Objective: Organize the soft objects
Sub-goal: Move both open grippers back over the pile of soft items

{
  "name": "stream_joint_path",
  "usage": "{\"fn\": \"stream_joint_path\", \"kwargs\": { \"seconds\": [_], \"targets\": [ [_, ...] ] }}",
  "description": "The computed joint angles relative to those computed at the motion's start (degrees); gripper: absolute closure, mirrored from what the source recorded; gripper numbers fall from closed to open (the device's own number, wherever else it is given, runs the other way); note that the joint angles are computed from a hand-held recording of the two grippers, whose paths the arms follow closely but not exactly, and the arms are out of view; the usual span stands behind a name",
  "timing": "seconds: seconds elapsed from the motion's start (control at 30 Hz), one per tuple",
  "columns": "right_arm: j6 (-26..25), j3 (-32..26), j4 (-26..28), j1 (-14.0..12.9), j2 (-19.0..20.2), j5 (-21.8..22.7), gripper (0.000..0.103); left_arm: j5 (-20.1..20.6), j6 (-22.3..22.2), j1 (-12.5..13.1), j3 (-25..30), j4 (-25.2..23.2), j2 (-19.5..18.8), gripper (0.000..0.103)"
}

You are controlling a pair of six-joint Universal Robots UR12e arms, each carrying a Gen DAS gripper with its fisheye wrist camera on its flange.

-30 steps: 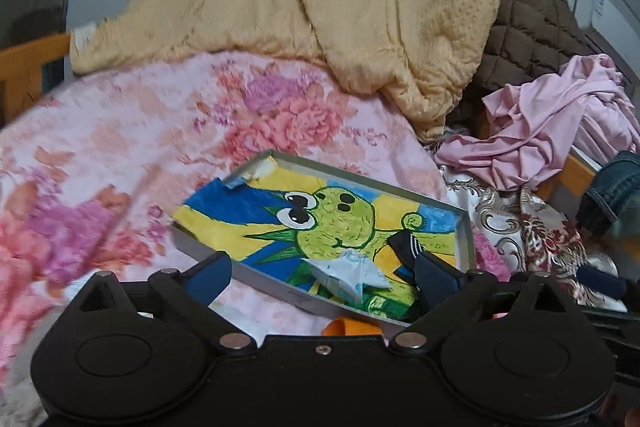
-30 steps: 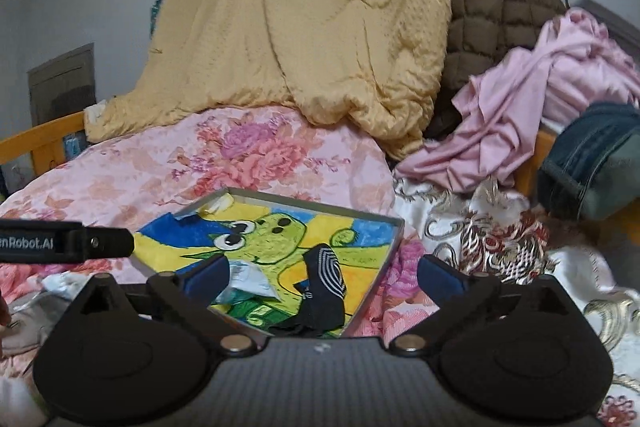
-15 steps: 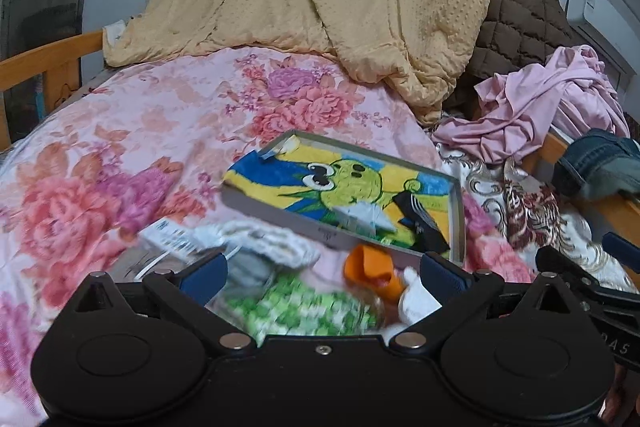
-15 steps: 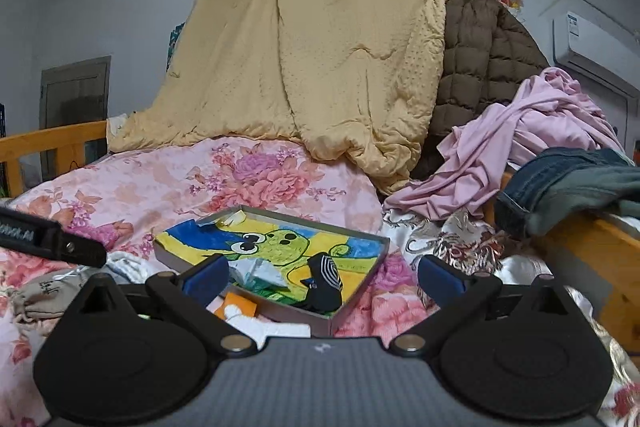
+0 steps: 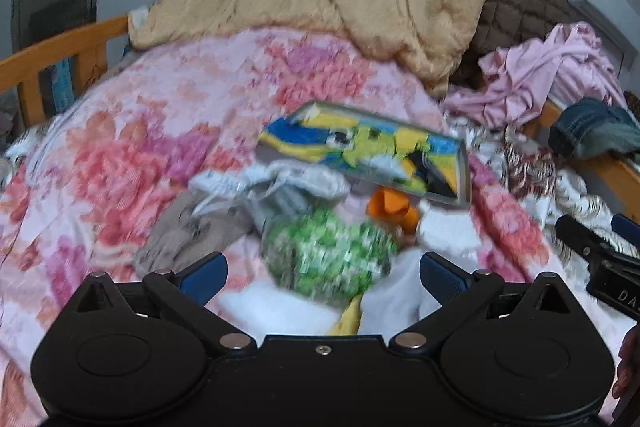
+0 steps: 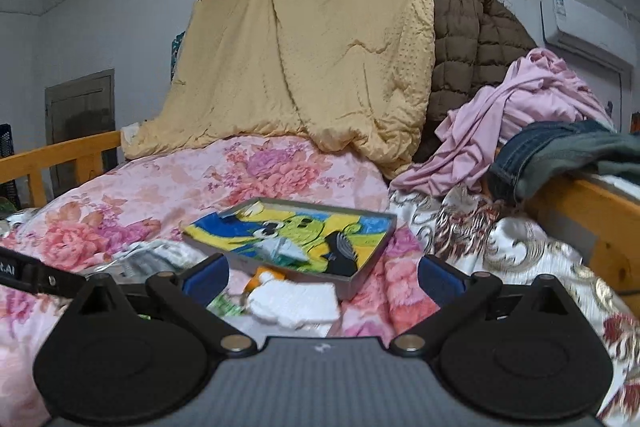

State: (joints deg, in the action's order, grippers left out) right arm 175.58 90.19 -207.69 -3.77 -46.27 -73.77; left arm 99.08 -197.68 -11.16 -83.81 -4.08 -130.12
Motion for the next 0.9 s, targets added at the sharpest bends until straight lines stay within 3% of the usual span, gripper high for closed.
{"fn": "stream_joint_path", "kwargs": {
  "seconds": [0.13,0.27,0.5,0.9],
  "targets": [
    [-0.5,1.89,0.69,0.0,-1.01,1.23,0.0,-1.02,2.56,0.26,-1.81,-6.06,2.43,0.001],
    [0.09,3.68,0.66,0.06,-2.03,1.42,0.0,-1.56,6.05,0.36,-4.2,-3.95,3.8,0.001],
    [-1.85,6.74,5.68,0.17,-4.3,2.56,0.0,-3.94,6.37,0.38,-4.97,-0.99,3.6,0.001],
    [-4.57,5.49,12.78,1.01,-4.21,1.32,0.0,-9.03,14.26,0.71,-6.29,-0.55,1.94,0.001]
  ]
}}
